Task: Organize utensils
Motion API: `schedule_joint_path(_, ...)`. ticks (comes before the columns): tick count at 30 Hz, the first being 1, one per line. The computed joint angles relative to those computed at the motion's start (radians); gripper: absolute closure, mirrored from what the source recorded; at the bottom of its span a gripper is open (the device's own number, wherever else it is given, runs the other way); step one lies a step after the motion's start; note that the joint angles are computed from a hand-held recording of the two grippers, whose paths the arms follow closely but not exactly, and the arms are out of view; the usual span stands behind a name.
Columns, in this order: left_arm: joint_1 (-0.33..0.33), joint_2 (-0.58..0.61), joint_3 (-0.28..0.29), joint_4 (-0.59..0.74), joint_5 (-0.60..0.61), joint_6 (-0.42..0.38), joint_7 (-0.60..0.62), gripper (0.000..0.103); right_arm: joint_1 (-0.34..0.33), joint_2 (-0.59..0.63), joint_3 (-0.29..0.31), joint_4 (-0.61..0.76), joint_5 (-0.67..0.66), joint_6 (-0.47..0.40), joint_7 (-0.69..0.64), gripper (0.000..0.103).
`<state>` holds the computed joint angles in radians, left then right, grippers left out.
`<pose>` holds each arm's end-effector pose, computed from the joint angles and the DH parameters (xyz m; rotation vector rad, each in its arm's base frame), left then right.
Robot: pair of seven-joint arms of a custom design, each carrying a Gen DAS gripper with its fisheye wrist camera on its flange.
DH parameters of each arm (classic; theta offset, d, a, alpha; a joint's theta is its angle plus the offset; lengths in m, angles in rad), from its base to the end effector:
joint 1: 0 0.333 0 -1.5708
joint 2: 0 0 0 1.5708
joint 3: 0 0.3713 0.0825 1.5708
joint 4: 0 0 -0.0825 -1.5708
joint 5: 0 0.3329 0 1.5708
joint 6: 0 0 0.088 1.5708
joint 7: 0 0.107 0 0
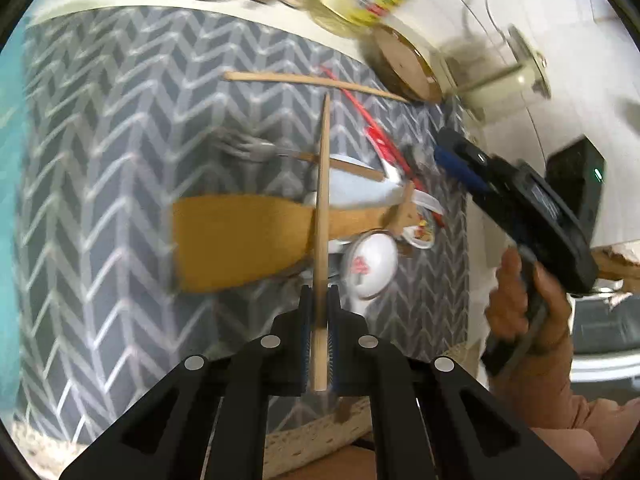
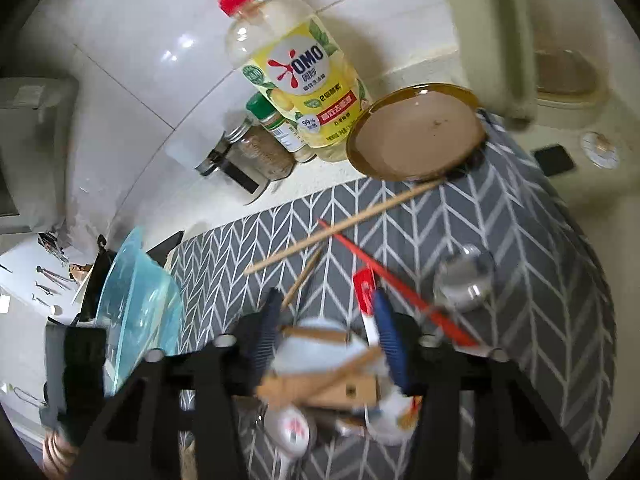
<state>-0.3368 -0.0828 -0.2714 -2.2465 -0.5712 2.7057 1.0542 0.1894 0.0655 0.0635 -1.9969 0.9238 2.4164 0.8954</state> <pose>0.4201 -0.2748 0.5403 2.2949 -1.5911 0.8507 0.5410 0.1430 0.5457 -1.9098 1.3798 0.1506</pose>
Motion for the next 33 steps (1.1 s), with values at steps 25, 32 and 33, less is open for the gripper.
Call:
schedule_joint_path(25, 0.023, 0.009, -0.019, -0.016, 0.359, -0.007, -0.322, 0.096, 0.055, 0.354, 0.148, 0.438, -0.635, -0.038, -0.352, 0.092)
schedule_joint_path(32, 0.049, -0.084, -0.046, -0.069, 0.425, 0.035, -0.44, 0.096, -0.009, 0.344, 0.157, 0.493, -0.461, -0.251, -0.183, 0.096)
schedule_joint_path(33, 0.049, -0.094, -0.045, -0.073, 0.421, 0.037, -0.437, 0.096, -0.019, 0.333, 0.158, 0.485, -0.423, -0.266, -0.168, 0.096)
